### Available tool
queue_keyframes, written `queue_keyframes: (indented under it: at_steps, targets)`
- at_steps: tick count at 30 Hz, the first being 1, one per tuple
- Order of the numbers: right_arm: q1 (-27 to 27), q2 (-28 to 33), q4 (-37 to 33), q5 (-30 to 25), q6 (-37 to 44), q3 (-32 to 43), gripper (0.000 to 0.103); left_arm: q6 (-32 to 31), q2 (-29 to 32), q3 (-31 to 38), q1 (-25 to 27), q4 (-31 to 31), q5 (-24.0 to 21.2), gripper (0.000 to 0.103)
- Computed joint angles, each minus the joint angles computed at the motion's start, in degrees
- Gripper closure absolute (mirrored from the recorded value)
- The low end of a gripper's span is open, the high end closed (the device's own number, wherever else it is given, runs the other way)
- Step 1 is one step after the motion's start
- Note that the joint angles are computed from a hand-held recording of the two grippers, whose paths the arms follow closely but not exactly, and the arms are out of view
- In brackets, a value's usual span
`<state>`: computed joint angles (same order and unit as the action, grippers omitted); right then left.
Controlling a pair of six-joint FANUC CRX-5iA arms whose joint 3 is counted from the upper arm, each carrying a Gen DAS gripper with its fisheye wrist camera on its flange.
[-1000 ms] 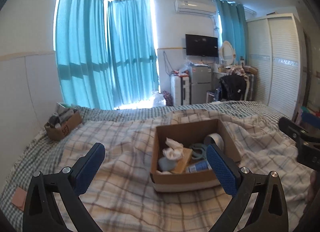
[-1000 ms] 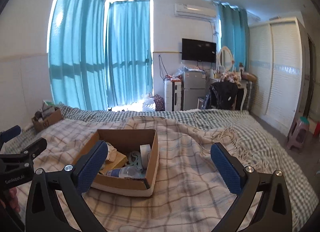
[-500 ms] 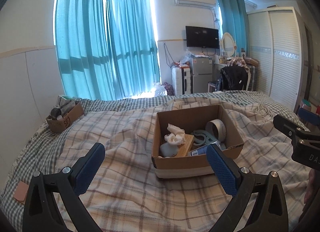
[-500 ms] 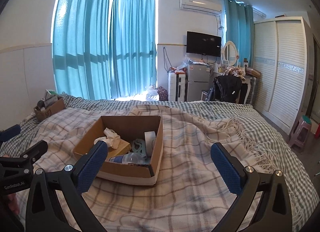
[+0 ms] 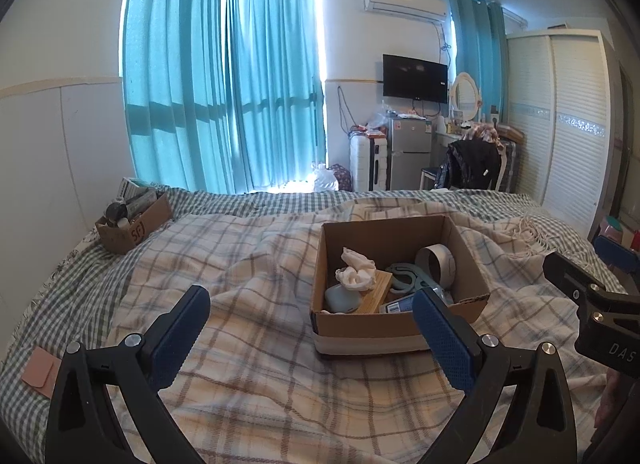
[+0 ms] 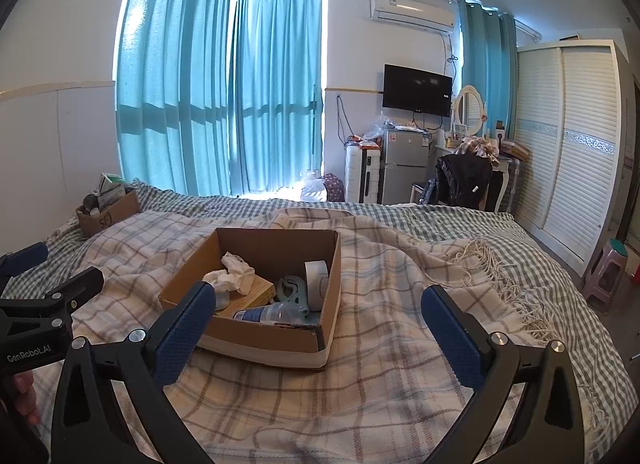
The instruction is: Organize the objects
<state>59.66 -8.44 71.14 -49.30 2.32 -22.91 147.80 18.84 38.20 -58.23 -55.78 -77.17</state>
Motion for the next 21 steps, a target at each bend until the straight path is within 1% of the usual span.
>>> queue_keyframes:
  at_steps: [8, 21]
  targets:
    - [0.1, 0.0, 0.0, -0.2, -0.3, 0.1, 0.0, 1.2, -0.8, -0.7, 0.4, 0.9, 0.9, 0.0]
    - [0.7, -0.2, 0.0, -1.0, -0.1, 0.3, 0.0, 1.0, -0.5, -0.2, 0.0, 0.5, 0.0, 0.0]
